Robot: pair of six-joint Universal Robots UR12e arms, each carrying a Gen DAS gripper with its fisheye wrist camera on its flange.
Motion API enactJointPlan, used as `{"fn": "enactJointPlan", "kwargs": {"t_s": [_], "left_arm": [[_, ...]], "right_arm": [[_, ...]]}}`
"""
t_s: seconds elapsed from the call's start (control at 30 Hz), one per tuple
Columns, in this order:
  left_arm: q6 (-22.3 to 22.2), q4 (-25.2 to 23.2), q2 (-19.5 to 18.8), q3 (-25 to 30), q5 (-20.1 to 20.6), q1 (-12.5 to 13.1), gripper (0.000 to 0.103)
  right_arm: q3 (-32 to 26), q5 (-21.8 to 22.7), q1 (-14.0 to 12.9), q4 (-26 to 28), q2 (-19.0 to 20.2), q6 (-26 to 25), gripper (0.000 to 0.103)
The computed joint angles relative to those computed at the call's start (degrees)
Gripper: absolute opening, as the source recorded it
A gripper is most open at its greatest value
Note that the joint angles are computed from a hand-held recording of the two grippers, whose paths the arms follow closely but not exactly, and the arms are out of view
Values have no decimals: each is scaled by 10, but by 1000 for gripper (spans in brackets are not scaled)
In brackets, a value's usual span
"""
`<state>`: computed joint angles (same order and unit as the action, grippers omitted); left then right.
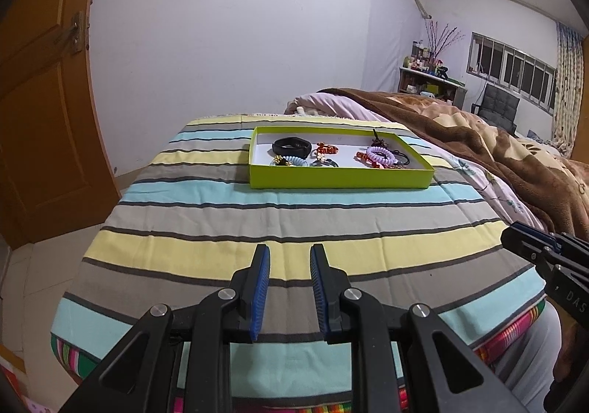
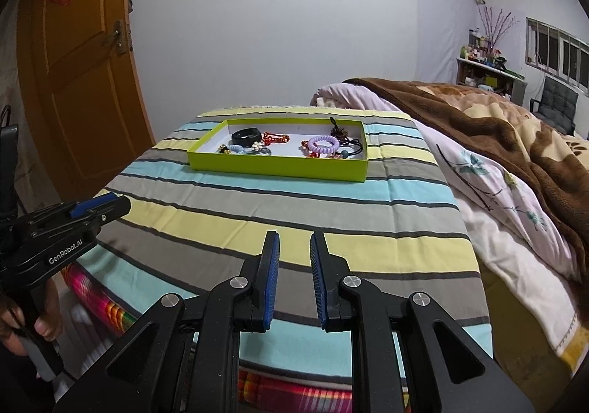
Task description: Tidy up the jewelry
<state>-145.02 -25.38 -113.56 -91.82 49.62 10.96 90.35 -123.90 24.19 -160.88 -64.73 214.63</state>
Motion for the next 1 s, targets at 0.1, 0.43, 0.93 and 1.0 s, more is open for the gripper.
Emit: {"fn": "enactJointPlan", "kwargs": {"t_s": [0.1,0.43,0.93,1.0], "left_arm": [[-4,11,1,-5,-1,2,22],[-6,25,2,-12,4,2,22],[9,23,3,-17,1,1,22],[10,22,3,-18,0,1,22]], "right_arm": [[1,-1,3,-2,1,-3,18],[5,-8,5,2,0,8,18],[7,-13,5,7,-2,13,18],[7,-13,5,9,-2,14,18]]}}
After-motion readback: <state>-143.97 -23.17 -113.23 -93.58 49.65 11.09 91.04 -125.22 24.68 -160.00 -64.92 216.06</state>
